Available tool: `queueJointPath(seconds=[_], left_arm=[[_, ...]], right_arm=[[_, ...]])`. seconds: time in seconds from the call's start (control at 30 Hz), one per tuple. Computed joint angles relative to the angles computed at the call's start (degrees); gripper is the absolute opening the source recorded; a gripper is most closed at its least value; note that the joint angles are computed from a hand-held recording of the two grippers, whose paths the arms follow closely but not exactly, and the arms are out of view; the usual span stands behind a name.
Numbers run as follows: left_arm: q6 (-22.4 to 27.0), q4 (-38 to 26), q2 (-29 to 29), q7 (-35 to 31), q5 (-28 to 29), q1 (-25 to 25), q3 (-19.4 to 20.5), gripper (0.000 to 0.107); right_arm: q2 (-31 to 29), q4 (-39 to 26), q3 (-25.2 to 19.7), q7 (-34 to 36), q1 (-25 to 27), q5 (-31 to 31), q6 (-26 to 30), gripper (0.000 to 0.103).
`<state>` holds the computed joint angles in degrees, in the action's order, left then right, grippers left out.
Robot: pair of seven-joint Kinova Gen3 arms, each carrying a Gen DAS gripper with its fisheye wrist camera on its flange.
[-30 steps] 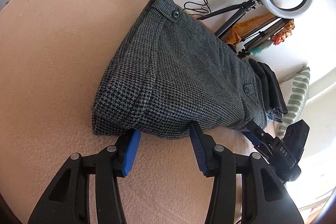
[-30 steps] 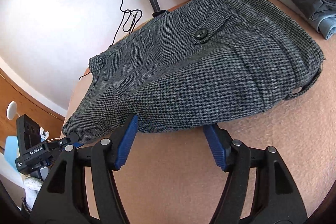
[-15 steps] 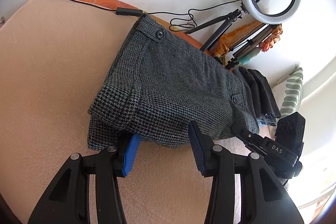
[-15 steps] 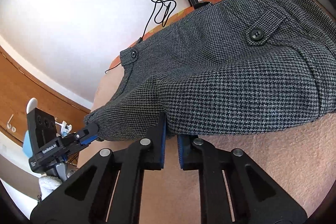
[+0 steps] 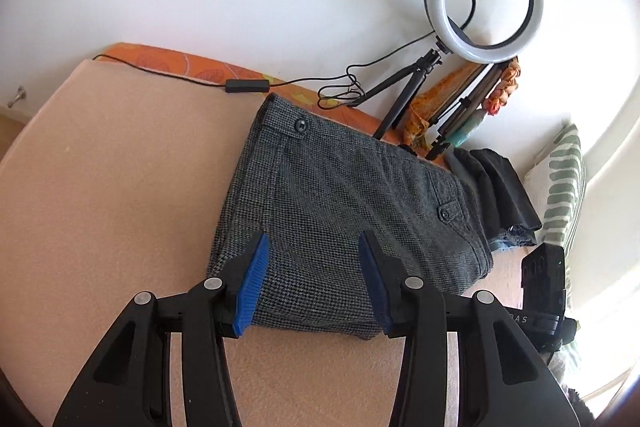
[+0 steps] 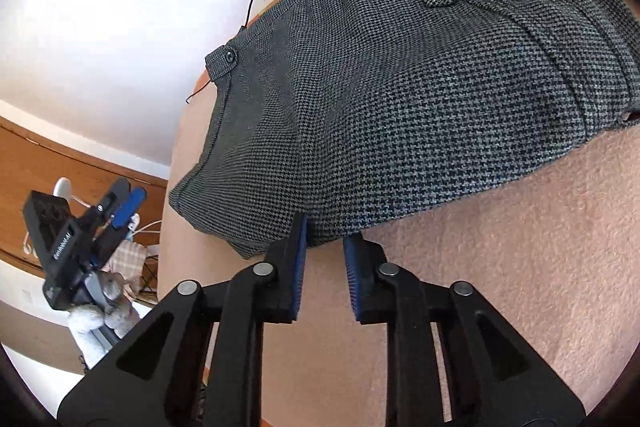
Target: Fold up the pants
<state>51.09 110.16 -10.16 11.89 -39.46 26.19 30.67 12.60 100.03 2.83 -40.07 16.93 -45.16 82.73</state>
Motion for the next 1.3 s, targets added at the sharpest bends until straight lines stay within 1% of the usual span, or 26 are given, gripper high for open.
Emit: queueJointPath(seconds=[0.03,0.07,0.13,0.2,0.27,0.33,0.4,0.47,0.5,0.6,0.63,0.73,0.8,0.83,0.87,0.93,0.97,1.0,1.03,1.07,1.1,1.13,1.2,1.23,1.3], left_arm=[[-0.02,-0.73,1.41,-1.19,-0.33,0.82,-0.46,0.044],[-0.96,-1.05,2.54,-2.55,-0.04,2.07,-1.77,0.044],[-3.12,-1.50,4.74,-4.73,1.05,1.94,-2.22,0.044],[-3.95,-1.81,6.83,-5.02,1.09,3.30,-3.48,0.044],[-6.03,-1.68,8.05,-5.99,2.24,4.47,-5.27,0.043],[-6.34,-2.58,9.29,-7.13,2.44,6.05,-6.41,0.044],[-4.69,-4.40,10.84,-8.20,1.15,8.16,-6.93,0.044],[-1.37,-6.78,12.88,-9.37,-0.86,10.58,-7.23,0.044],[-0.50,-7.69,13.73,-10.15,-1.17,11.47,-7.67,0.044],[-1.44,-8.05,14.44,-11.54,-0.14,12.88,-9.94,0.044],[-1.61,-8.13,14.65,-11.88,0.21,13.36,-10.69,0.044],[-1.39,-8.63,15.52,-13.41,0.97,14.48,-12.58,0.044],[-0.99,-9.24,16.36,-14.89,1.60,14.94,-13.37,0.044],[-0.14,-9.69,17.08,-15.03,1.05,15.56,-13.65,0.044],[0.64,-10.27,17.97,-15.64,0.82,16.14,-13.90,0.044],[0.66,-10.76,19.33,-17.74,2.06,16.20,-14.13,0.044],[0.64,-10.66,20.07,-17.69,1.71,16.74,-14.43,0.044],[0.61,-10.26,20.32,-17.17,0.43,18.34,-15.55,0.044],[1.07,-10.05,20.62,-16.97,-1.10,19.75,-16.19,0.044],[1.66,-10.16,20.90,-17.44,-1.69,20.11,-16.01,0.045],[1.63,-10.10,20.66,-17.91,-1.36,19.76,-15.70,0.045],[0.83,-9.76,19.96,-18.30,-0.26,19.79,-16.37,0.045],[-0.44,-9.04,18.02,-18.61,2.04,18.67,-16.61,0.045],[-0.24,-8.70,16.96,-18.17,1.99,18.08,-16.15,0.045],[2.64,-8.59,15.32,-15.85,-0.70,18.81,-15.81,0.045]], right_arm=[[-0.97,0.64,0.26,1.15,0.50,-0.28,-0.75,0.038],[-1.79,1.25,0.78,2.22,1.26,-1.08,-1.32,0.044],[-2.31,1.62,1.70,2.34,2.15,-3.40,-3.03,0.049],[-1.93,1.30,2.99,1.41,3.94,-4.78,-4.10,0.050],[-1.06,0.75,3.78,-1.87,4.60,-5.55,-6.48,0.051],[0.60,-0.25,4.15,-5.67,5.42,-6.06,-9.11,0.052],[2.37,-1.01,4.19,-8.28,7.11,-6.93,-10.67,0.052],[3.92,-1.65,3.57,-10.21,8.08,-7.46,-12.92,0.052],[4.82,-1.98,3.49,-10.21,8.60,-8.07,-13.55,0.052],[7.65,-3.41,1.08,-10.42,11.11,-11.06,-12.04,0.052],[8.24,-4.34,0.49,-10.78,11.08,-10.76,-11.57,0.049],[7.70,-4.90,-0.75,-9.45,11.48,-10.97,-11.81,0.015],[6.21,-4.77,-1.15,-7.47,11.98,-11.77,-11.60,0.014],[4.95,-4.70,-1.26,-5.69,12.07,-12.22,-11.81,0.013],[3.45,-4.64,-1.31,-3.87,11.57,-12.45,-12.85,0.012],[0.42,-4.37,-1.00,-0.39,10.07,-12.02,-15.45,0.012],[-0.43,-4.31,-0.75,0.02,9.19,-11.04,-16.63,0.012],[-0.72,-4.32,-0.19,-0.51,7.97,-9.72,-17.61,0.012],[-0.78,-4.07,0.15,-1.38,6.86,-8.14,-18.97,0.012],[-0.52,-3.88,0.46,-2.34,5.91,-6.38,-20.22,0.012],[0.07,-3.88,0.57,-3.41,5.03,-4.64,-21.16,0.012],[1.05,-3.97,0.72,-3.68,4.98,-3.60,-21.32,0.012],[2.81,-4.49,0.45,-3.67,5.74,-3.23,-20.36,0.012],[3.28,-4.76,0.26,-3.31,6.38,-3.24,-19.56,0.012],[3.66,-5.31,-0.12,-2.81,7.45,-3.76,-18.30,0.014]])
